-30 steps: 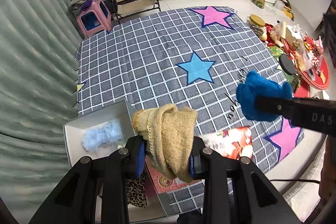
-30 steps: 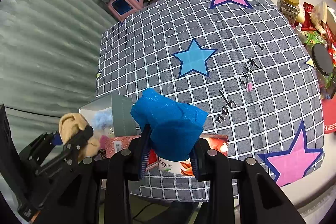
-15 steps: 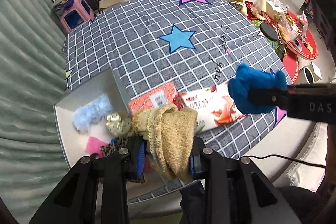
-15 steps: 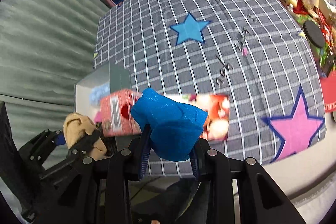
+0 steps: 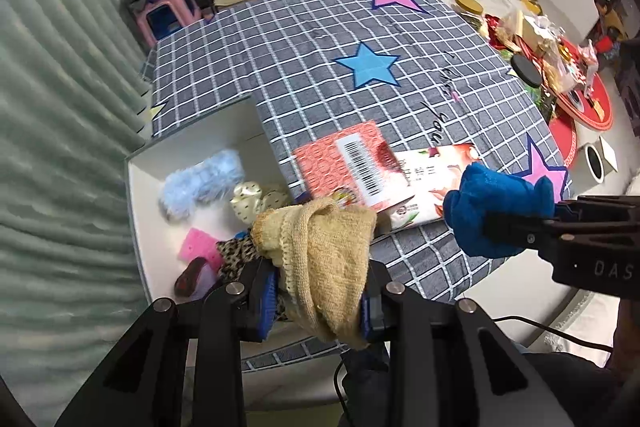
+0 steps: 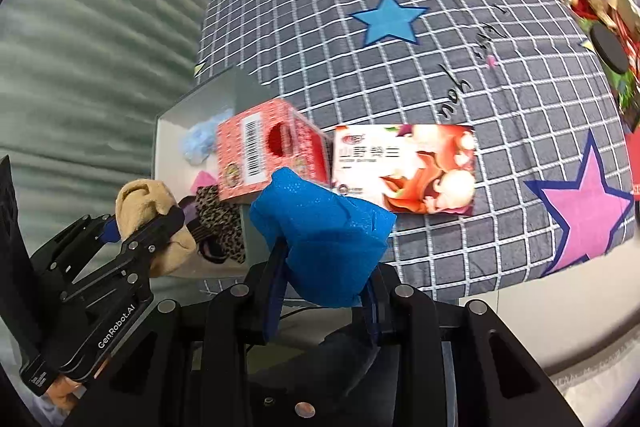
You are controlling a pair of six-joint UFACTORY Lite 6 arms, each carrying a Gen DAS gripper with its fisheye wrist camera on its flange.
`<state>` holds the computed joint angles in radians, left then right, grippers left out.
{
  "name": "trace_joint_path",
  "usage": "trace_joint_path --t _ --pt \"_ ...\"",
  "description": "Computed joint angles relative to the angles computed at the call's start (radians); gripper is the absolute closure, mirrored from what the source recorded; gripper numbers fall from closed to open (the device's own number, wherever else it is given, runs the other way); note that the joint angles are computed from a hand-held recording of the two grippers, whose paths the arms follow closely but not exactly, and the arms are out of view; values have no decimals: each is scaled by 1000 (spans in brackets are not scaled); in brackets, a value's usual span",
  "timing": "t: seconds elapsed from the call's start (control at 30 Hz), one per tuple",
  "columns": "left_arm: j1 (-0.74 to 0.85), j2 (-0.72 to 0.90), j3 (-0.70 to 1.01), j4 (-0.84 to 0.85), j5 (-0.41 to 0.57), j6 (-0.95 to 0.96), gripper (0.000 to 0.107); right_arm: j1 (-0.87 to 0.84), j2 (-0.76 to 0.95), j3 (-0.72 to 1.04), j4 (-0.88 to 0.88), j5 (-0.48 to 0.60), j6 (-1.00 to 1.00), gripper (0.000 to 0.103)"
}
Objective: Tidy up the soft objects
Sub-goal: 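Lift the beige cloth and blue fuzzy item and carry them over the white box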
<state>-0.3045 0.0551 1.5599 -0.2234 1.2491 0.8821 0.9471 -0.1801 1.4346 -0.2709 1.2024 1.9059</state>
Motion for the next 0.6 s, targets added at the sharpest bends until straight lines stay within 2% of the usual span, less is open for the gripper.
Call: trace_joint_path --t 0.27,0.6 --pt "135 37 39 -18 12 21 73 0 153 163 -1 -11 -99 69" --pt "227 73 92 -20 6 15 73 -63 321 385 43 9 -317 69"
